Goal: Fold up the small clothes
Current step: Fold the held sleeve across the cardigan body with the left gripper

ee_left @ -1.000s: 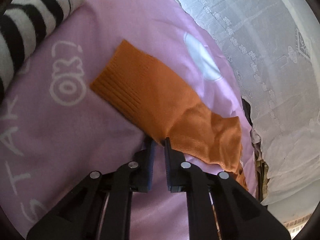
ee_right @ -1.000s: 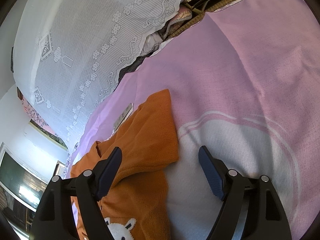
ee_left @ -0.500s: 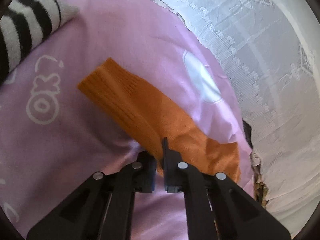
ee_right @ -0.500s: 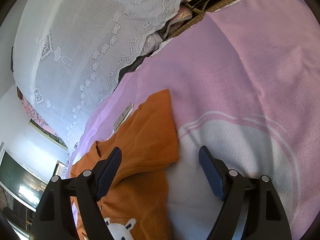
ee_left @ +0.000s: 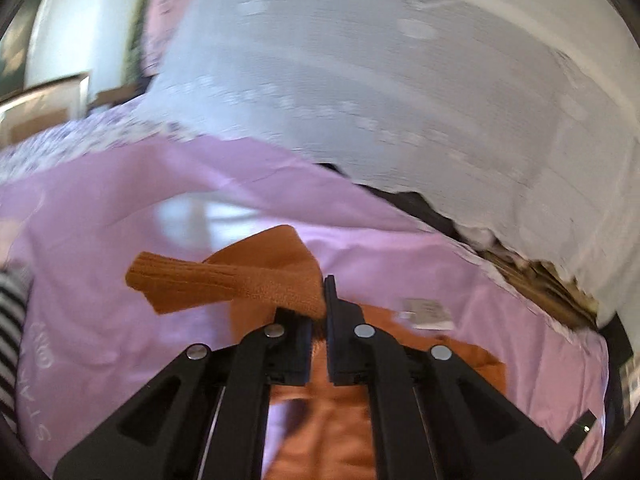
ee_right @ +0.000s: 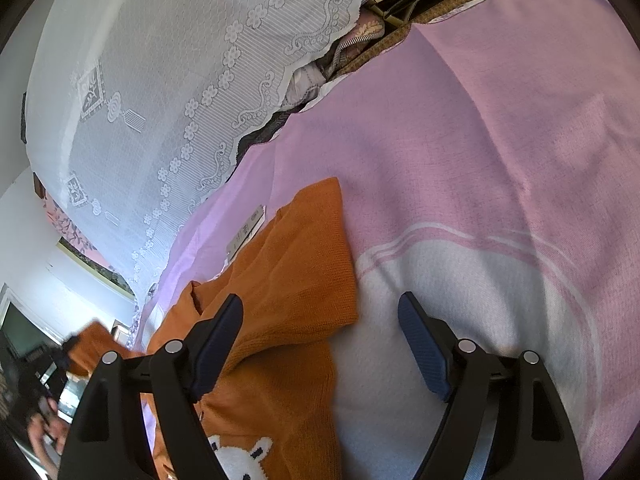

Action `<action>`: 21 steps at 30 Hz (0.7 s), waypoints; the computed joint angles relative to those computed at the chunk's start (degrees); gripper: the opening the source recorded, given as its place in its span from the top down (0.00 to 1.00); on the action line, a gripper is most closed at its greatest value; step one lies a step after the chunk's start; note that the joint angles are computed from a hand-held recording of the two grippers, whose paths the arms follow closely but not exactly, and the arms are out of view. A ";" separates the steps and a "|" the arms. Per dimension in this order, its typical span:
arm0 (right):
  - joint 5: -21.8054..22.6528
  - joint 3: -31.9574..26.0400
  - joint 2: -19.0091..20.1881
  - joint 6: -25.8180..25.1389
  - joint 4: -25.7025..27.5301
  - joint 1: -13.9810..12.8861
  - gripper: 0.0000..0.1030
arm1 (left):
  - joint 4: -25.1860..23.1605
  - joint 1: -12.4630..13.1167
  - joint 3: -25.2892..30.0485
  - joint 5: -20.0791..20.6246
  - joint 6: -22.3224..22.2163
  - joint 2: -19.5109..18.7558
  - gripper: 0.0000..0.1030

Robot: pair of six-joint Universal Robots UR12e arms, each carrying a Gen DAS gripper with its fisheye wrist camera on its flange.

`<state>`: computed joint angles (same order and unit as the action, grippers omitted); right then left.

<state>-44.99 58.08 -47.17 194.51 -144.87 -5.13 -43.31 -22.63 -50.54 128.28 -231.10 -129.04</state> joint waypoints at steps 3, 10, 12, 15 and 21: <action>0.07 0.02 0.00 0.04 0.01 -0.01 0.22 | -1.25 -0.92 7.57 -1.78 5.41 -4.30 0.96; 0.88 -0.04 0.13 0.89 -0.16 -0.18 0.22 | -7.00 -2.86 25.78 -7.02 13.63 -14.90 0.96; 1.04 -0.12 0.20 1.06 -0.18 -0.22 0.22 | -9.37 -3.13 30.15 -8.20 14.74 -17.53 0.96; 1.68 -0.31 0.38 1.85 -0.31 -0.38 0.22 | -15.05 -3.49 38.51 -10.02 15.44 -22.52 0.96; 2.15 -0.58 0.54 2.67 -0.13 -0.51 0.22 | -21.10 -3.30 38.66 -15.93 17.15 -24.01 0.74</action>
